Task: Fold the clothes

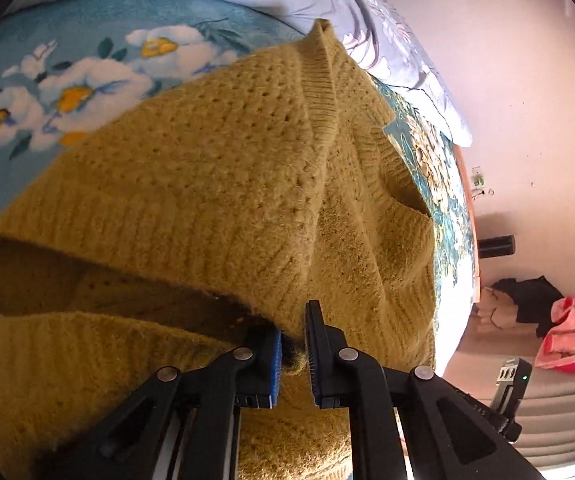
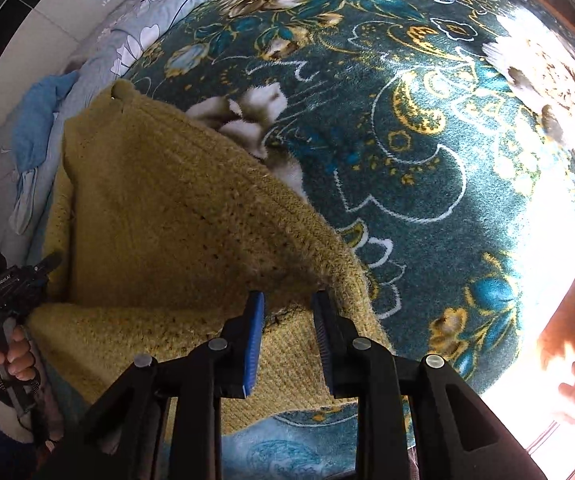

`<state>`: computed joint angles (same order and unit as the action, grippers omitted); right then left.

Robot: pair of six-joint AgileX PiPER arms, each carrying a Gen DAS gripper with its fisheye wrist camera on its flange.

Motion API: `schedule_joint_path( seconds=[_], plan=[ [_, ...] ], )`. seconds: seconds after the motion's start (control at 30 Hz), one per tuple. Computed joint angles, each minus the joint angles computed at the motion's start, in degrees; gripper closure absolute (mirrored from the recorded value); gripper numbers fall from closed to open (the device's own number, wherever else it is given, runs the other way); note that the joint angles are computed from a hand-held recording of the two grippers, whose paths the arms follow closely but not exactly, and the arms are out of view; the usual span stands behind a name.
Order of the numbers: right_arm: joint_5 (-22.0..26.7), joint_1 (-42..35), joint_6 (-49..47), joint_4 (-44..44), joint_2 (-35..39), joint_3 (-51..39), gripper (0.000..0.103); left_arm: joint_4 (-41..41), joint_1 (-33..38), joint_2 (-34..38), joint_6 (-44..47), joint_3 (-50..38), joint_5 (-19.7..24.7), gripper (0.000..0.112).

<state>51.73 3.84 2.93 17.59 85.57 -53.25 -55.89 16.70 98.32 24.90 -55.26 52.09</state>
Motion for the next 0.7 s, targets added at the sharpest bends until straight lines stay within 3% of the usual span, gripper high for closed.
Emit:
schedule_joint_path(
  seconds=[0.07, 0.13, 0.3, 0.4, 0.43, 0.47, 0.53, 0.7],
  plan=[
    [-0.12, -0.13, -0.24, 0.28, -0.01, 0.27, 0.077, -1.61, 1.66, -0.03, 0.06, -0.09, 0.18, 0.073],
    [-0.33, -0.19, -0.30, 0.52, 0.17, 0.47, 0.077, -3.95, 3.71, -0.66, 1.15, 0.94, 0.20, 0.062],
    [-0.91, 0.35, 0.32, 0.91, 0.86, 0.52, 0.077, -9.81, 5.87, 0.91, 1.76, 0.69, -1.08, 0.060],
    [-0.91, 0.44, 0.20, 1.07, 1.12, 0.31, 0.077, -9.11, 4.16, 0.56, 0.23, -0.41, -4.55, 0.070],
    [-0.88, 0.47, 0.26, 1.03, 1.01, 0.36, 0.077, -6.95, 3.33, 0.03, -0.55, -1.18, -5.68, 0.099],
    [-1.17, 1.26, 1.72, 0.65, 0.21, 1.08, 0.077, -5.20, 2.49, -0.13, -1.26, -2.15, -6.53, 0.106],
    [-0.94, 0.96, 1.35, 0.77, 0.63, 0.71, 0.077, -2.72, 1.80, -0.40, -1.89, -3.99, -7.94, 0.107],
    [-0.87, 0.56, 0.30, 0.98, 1.77, -0.34, 0.077, 2.27, 9.44, -0.35, -4.19, -11.10, -6.87, 0.107]
  ],
)
